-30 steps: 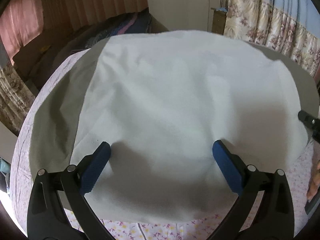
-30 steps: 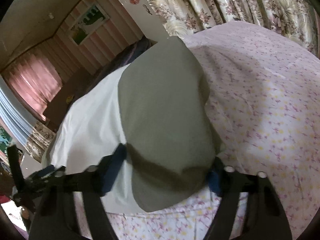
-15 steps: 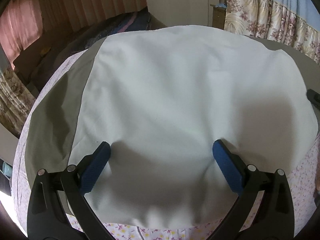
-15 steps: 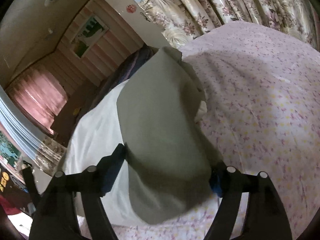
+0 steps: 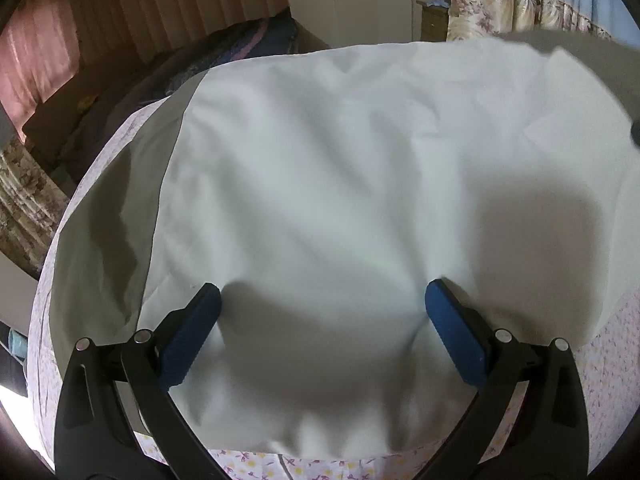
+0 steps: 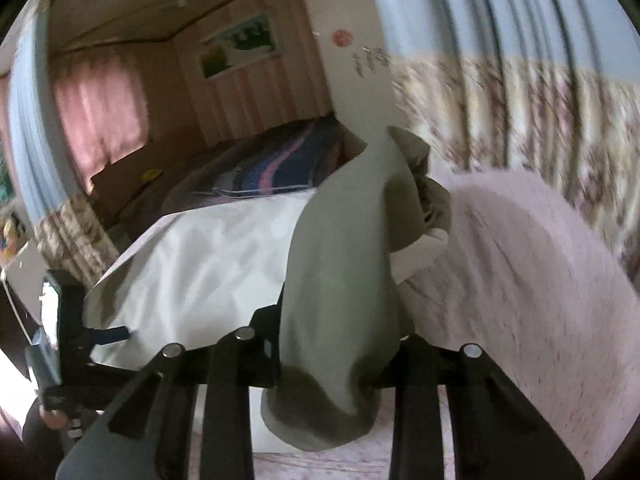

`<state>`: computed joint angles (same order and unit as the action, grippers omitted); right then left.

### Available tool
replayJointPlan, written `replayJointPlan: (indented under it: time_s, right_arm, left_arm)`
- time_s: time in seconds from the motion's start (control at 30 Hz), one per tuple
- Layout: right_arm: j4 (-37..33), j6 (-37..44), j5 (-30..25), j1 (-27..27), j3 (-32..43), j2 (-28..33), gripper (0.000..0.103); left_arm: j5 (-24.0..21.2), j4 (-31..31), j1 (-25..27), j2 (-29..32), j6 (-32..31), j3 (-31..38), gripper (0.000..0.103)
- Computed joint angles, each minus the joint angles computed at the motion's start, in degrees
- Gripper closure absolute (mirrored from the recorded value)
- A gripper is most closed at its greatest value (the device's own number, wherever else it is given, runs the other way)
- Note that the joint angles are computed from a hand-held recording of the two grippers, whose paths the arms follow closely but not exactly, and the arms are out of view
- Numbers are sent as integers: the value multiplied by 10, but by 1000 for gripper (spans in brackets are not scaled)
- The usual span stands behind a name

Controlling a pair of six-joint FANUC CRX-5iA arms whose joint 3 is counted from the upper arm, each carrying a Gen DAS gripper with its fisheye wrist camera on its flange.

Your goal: Fold large clothes

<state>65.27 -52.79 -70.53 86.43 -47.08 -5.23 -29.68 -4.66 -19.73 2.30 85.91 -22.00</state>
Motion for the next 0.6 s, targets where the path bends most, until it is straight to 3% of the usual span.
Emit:
replayJointPlan:
  time_s: [0.13, 0.27, 0.3, 0.43, 0.47, 0.6]
  right_arm:
    - [41, 90, 27, -32, 49, 16, 76]
    - [87, 194, 88, -73, 116, 57, 77]
    - [91, 214, 101, -80, 130, 67, 77]
    - [86, 308, 170, -108, 200, 126, 77]
    - [76, 329, 181, -110, 216, 140, 77]
    - [-6, 439, 217, -117, 296, 220, 77]
  left_arm:
    - [6, 42, 11, -2, -48, -10, 3]
    - [10, 96, 39, -34, -116, -41, 7]
    - [12, 117, 51, -49, -143, -54, 8]
    - [17, 295, 158, -144, -355, -150, 3]
    - [13, 311, 184, -155, -381, -158, 3]
    - [24, 261, 250, -138, -334, -143, 3]
